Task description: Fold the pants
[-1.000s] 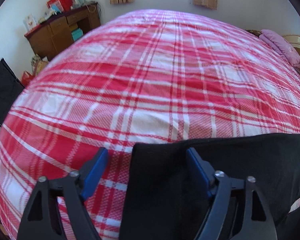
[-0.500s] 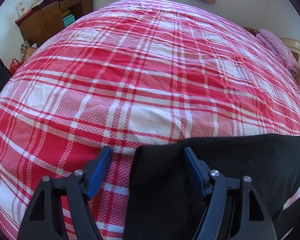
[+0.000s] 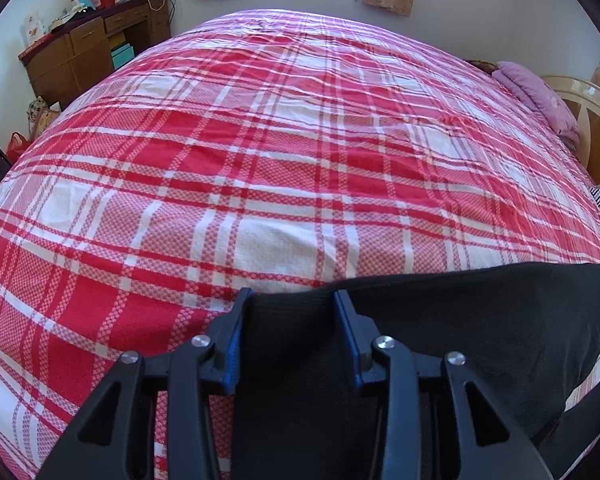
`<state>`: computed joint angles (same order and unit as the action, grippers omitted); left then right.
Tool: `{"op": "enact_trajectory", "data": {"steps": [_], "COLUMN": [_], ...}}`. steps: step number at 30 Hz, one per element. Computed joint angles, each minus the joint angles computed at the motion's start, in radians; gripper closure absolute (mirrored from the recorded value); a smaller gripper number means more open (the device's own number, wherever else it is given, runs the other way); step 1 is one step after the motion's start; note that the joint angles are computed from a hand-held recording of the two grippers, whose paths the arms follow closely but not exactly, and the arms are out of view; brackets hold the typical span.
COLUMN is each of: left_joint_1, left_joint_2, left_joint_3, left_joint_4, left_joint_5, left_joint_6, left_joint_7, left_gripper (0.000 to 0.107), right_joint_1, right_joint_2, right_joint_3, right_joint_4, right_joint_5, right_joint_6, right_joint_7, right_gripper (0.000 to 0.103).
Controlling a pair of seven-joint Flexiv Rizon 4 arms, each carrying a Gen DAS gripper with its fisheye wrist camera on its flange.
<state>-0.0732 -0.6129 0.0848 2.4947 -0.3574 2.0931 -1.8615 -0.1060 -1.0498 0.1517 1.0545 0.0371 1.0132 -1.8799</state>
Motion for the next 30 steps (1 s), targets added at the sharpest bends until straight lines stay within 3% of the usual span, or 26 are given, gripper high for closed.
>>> {"op": "enact_trajectory", "data": {"steps": [3,4,6,8,9,11,20,26,30], "left_joint_1": [0.022,0.022,0.021,0.110,0.138,0.120,0.138,0.144,0.163], "left_joint_2": [-0.001,-0.002,0.001,-0.002,-0.005,-0.006,0.016,0.011,-0.043], "left_joint_3": [-0.008,-0.007,-0.009,-0.055,-0.068,-0.061,-0.059,-0.056,-0.050], "left_joint_4": [0.000,0.000,0.001,0.007,0.008,0.012,0.087,0.134,0.173], "left_joint_5": [0.027,0.030,0.025,0.136,0.175,0.157,0.241,0.291,0.353], "left_joint_6": [0.007,0.009,0.008,0.049,0.068,0.097,0.299,0.443,0.615], "left_joint_7": [0.002,0.007,0.022,-0.020,-0.046,-0.039,-0.100,-0.134,-0.182], "left_gripper": [0.065,0.065,0.071,0.088,0.092,0.093,0.094,0.094,0.094], "right_joint_1": [-0.005,-0.004,-0.020,-0.020,-0.021,-0.038,-0.198,-0.374,-0.465], "right_joint_2": [-0.031,-0.031,-0.022,-0.002,0.016,0.051,0.195,0.281,0.320], "right_joint_3": [0.016,0.017,0.048,0.044,0.045,0.067,0.263,0.424,0.472], "right_joint_4": [-0.050,-0.042,-0.037,-0.012,0.019,0.073,0.233,0.317,0.351], "right_joint_5": [0.007,0.007,0.024,0.037,0.043,0.067,0.244,0.443,0.559], "right_joint_6": [-0.049,-0.035,-0.047,-0.032,-0.001,0.061,0.189,0.174,0.131], "right_joint_7": [-0.011,-0.030,-0.080,-0.096,-0.115,-0.159,-0.426,-0.680,-0.799], "right_gripper": [0.042,0.047,0.081,0.096,0.097,0.097,0.098,0.098,0.098]}}
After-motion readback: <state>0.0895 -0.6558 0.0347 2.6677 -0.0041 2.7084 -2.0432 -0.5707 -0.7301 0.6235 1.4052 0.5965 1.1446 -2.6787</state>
